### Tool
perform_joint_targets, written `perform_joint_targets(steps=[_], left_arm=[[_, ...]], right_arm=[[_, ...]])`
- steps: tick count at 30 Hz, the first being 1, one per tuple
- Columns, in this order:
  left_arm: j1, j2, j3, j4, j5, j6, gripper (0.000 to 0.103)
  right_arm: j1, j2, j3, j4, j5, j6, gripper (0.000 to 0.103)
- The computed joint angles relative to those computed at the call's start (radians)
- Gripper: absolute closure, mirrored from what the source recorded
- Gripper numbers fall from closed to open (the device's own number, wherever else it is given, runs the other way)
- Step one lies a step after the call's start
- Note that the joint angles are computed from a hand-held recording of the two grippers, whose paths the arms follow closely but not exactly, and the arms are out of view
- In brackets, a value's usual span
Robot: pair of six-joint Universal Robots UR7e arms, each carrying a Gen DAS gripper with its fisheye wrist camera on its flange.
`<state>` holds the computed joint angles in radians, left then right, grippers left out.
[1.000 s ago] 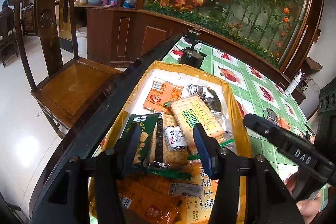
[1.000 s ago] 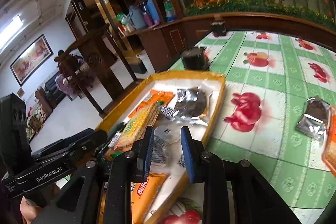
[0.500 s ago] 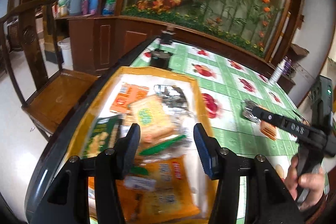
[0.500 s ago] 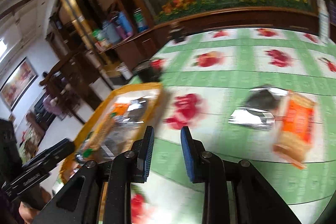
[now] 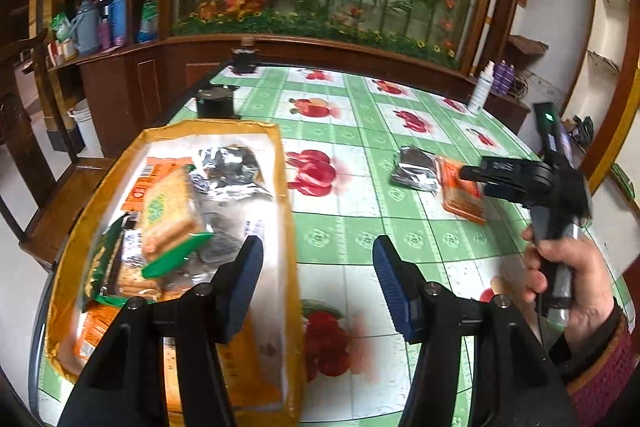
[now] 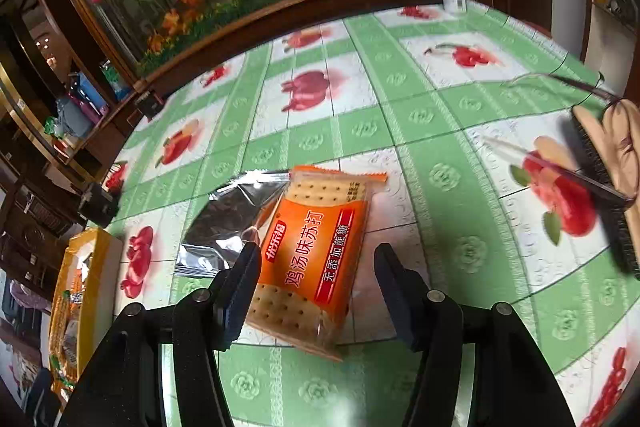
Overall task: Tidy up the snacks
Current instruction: 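Grasp the orange cracker pack with right gripper while left grasps the silver foil bag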
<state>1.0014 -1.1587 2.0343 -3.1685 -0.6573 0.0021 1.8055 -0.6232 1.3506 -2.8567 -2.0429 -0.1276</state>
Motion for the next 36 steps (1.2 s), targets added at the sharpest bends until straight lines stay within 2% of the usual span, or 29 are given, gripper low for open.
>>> perform_joint_targets(steps=[2,7,9,10,13,18,20,22,23,25,27,33,35,36], left_arm=[[-0.002,0.006,0.001,0.003,-0.004,-0.001,0.047],[-0.01,0.023,-0.016,0.04,-0.019,-0.007,0.047],[-0.013,0.03,-0.033,0.068,-0.034,-0.009,0.047],[-0.015,0.038,-0.049,0.087,-0.046,-0.008,0.046],[-0.016,0.06,-0.098,0.14,-0.079,-0.005,0.038],[0.004,0.15,-0.28,0.308,-0.145,-0.01,0.037],[0.022,0.198,-0.374,0.381,-0.17,-0.012,0.032],[0.044,0.259,-0.487,0.484,-0.196,-0.028,0.022],[0.056,0.288,-0.538,0.529,-0.209,-0.032,0.022],[0.076,0.346,-0.624,0.597,-0.191,-0.054,0.022],[0.105,0.403,-0.723,0.68,-0.229,-0.086,0.022],[0.13,0.509,-0.856,0.756,-0.194,-0.119,0.022],[0.138,0.528,-0.878,0.747,-0.188,-0.125,0.022],[0.141,0.536,-0.886,0.75,-0.182,-0.128,0.025]], right_arm=[[0.01,0.019,-0.02,0.009,-0.024,-0.019,0.039],[0.033,0.088,-0.098,0.045,-0.144,-0.079,0.036],[0.024,0.08,-0.085,0.024,-0.134,-0.086,0.036],[0.02,0.071,-0.079,0.029,-0.137,-0.086,0.04],[-0.001,0.034,-0.058,0.049,-0.093,-0.064,0.041],[-0.032,-0.016,-0.024,0.038,-0.064,-0.067,0.041],[-0.047,-0.031,-0.013,0.043,-0.029,-0.052,0.041],[-0.047,-0.032,-0.015,0.049,-0.026,-0.043,0.041],[-0.046,-0.032,-0.015,0.052,-0.023,-0.044,0.041],[-0.041,-0.025,-0.019,0.051,-0.035,-0.056,0.041],[-0.037,-0.018,-0.024,0.048,-0.045,-0.064,0.041],[-0.042,-0.02,-0.033,0.069,-0.031,-0.043,0.042],[-0.042,-0.017,-0.037,0.061,-0.051,-0.038,0.041],[-0.044,-0.019,-0.039,0.068,-0.042,-0.036,0.041]])
